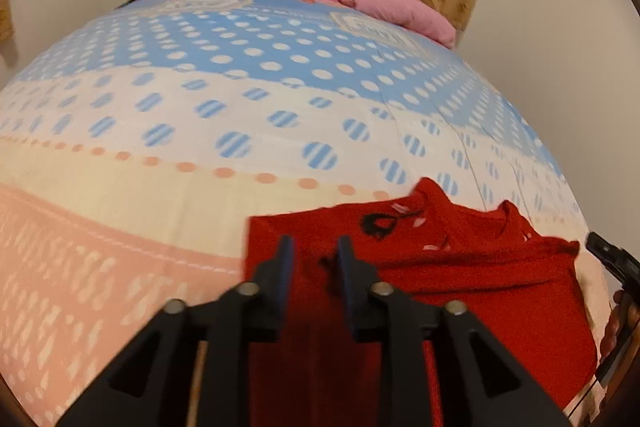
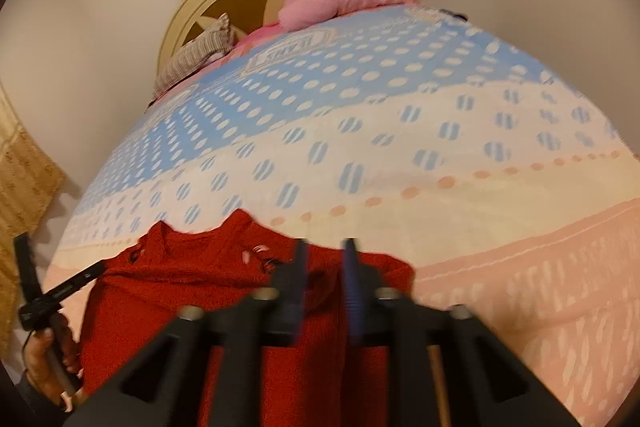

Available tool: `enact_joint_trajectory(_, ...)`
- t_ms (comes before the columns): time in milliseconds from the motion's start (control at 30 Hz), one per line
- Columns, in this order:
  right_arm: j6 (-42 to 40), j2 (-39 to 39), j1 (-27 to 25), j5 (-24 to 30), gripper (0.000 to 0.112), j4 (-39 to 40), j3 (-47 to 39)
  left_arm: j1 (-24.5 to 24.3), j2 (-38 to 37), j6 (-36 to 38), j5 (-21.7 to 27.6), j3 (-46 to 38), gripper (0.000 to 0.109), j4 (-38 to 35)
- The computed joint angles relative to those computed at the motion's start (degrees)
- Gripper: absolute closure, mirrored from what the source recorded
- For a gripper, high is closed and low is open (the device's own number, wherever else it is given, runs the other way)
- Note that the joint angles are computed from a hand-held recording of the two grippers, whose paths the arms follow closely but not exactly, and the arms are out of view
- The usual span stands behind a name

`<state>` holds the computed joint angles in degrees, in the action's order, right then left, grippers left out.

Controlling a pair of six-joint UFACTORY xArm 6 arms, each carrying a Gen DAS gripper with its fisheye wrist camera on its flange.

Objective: Fold small clothes

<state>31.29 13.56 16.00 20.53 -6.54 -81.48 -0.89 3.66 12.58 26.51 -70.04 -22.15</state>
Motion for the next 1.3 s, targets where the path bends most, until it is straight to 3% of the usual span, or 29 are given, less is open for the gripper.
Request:
enact_joint_trajectory(133, 2.6, -2.9, 1.9, 0.9, 0.055, -8.2, 2.5, 0.9, -5.3, 1.1, -5.3, 6.2, 0.056, 2.4)
enact_joint_trajectory(200, -4.3, -3.0, 3.7, 2.2, 0.055, -3.0, 2.3, 1.4, -7.6, 1.4, -6.5, 8.9, 0.05, 3.7)
enact_joint_trajectory(300, -5.9, -3.3, 6.3, 4.3, 0.055, -4.2, 2.4, 2.1, -11.1, 4.2, -5.8, 12.7, 0.05, 2.2)
enact_joint_trajectory(400, -7.3, -5.7, 7.9, 3.7, 0.055, -2.4, 5.8, 2.6, -14.4, 9.5, -4.7, 16.1, 0.05, -3.8)
enact_joint_trajectory(567, -1.6, -12.3, 9.1, 4.8, 0.055, -9.0, 14.0, 2.1, -19.6, 14.9, -4.1, 21.9, 0.05, -6.8)
enact_joint_trajectory(633, -1.5, -13.5, 9.6, 5.3, 0.055, -10.4, 15.5, 0.9, -20.4, 14.1, -5.2, 23.3, 0.045, -4.0)
enact_joint_trajectory(733, -3.5, -13.2, 9.8, 7.5, 0.055, -8.0, 15.7, -0.4, -19.2, 6.4, -9.8, 24.2, 0.044, 6.6)
enact_joint_trajectory(800, -3.0, -11.1, 9.1, 10.7, 0.055, -6.0, 13.7, 0.5, -16.2, -1.7, -10.9, 22.8, 0.043, 15.4)
enact_joint_trajectory(833, -0.6, -10.8, 8.7, 11.1, 0.055, -7.8, 13.2, 1.1, -15.6, -3.3, -9.6, 22.1, 0.043, 16.2)
enact_joint_trajectory(967, 1.6, -10.9, 9.9, 10.8, 0.055, -9.2, 11.0, 2.7, -13.8, 4.2, -5.4, 20.0, 0.041, 3.0)
enact_joint_trajectory(1033, 0.3, -8.6, 11.3, 11.9, 0.055, -10.1, 7.5, 2.9, -13.6, 5.7, -5.2, 19.9, 0.04, 0.4)
enact_joint_trajectory(1133, -4.6, -1.7, 13.2, 14.0, 0.055, -5.6, -0.9, 2.4, -13.6, 2.3, -6.2, 20.4, 0.035, 4.6)
enact_joint_trajectory(1200, -7.2, 6.0, 13.7, 20.3, 0.055, -1.3, -10.2, 2.3, -13.7, -0.6, -6.7, 20.6, 0.03, 8.2)
enact_joint_trajectory(1300, -3.3, 12.3, 14.1, 22.6, 0.052, -6.6, -17.7, 2.7, -12.7, -0.7, -6.1, 19.8, 0.023, 7.5)
